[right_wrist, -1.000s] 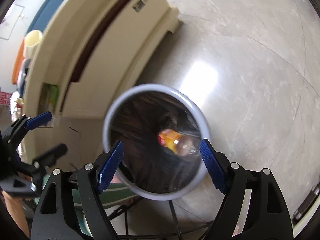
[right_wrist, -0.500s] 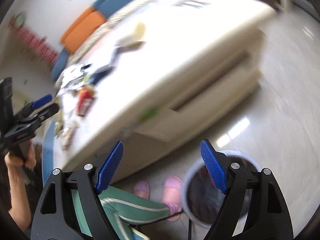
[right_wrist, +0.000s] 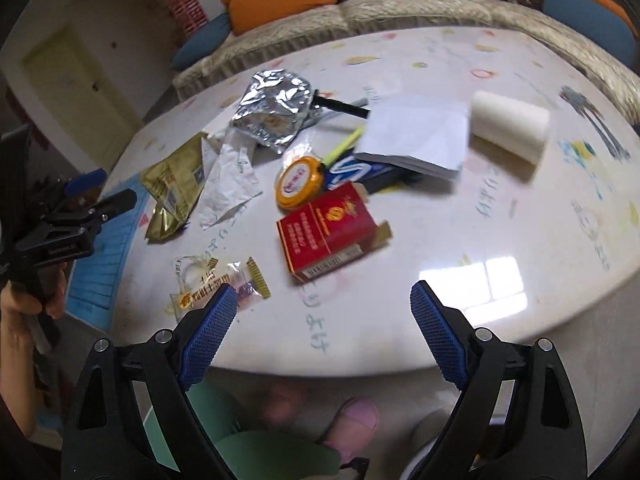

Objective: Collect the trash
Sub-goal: 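Move both tools back over the table toward the remaining trash, then grasp the gold snack wrapper with left tool while right tool grasps red cigarette box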

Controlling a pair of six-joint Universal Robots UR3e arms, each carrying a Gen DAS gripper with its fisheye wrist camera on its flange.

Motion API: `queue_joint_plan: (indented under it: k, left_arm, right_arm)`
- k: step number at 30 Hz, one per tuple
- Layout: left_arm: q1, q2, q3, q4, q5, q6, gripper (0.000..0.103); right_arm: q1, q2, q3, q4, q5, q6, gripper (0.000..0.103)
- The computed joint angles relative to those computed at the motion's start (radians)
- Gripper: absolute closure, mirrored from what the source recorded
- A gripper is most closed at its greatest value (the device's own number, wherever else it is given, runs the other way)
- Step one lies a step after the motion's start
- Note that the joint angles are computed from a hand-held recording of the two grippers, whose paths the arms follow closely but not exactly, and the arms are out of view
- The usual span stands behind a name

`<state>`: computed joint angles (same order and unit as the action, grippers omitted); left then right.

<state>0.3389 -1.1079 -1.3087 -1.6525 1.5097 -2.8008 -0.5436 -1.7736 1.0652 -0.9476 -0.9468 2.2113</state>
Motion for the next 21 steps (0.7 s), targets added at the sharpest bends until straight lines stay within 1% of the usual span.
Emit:
queue_joint_plan:
  k: [2,5,8,13,14,15,18,20,21]
  left_arm:
    - [0.047,0.012,-0.042,0.009,-0.029,0.02,0.007]
    - [0.066,0.016,-0.107,0.053,-0.029,0.016,0.007]
    - [0.114,0.025,-0.16,0.077,-0.051,0.025,0.007]
    - [0.136,0.005,-0.211,0.114,-0.06,0.009,0.008]
    - [0.133,0.001,-0.218,0.121,-0.058,0.007,0.01]
    - [0.134,0.001,-0.226,0.126,-0.061,0.008,0.016]
    - [0.124,-0.003,-0.239,0.133,-0.062,0.011,0.027]
    - [0.118,-0.004,-0.249,0.141,-0.057,0.016,0.038]
    - [0.115,-0.006,-0.249,0.138,-0.057,0.019,0.045]
  right_arm:
    - [0.085,0.008,0.058,-0.139,-0.028,0.079,0.015]
    - [0.171,0.048,0.075,-0.253,-0.072,0.152,0.015]
    - [0.248,0.092,0.084,-0.359,-0.126,0.193,0.015]
    - [0.372,0.169,0.091,-0.506,-0.223,0.225,0.015]
    - [0.39,0.182,0.095,-0.529,-0.24,0.229,0.015]
    - [0.401,0.194,0.097,-0.541,-0.249,0.231,0.015]
    - [0.428,0.212,0.118,-0.586,-0.275,0.243,0.015]
    - [0.436,0.22,0.13,-0.6,-0.275,0.242,0.015]
    - [0.439,0.225,0.13,-0.606,-0.28,0.243,0.015]
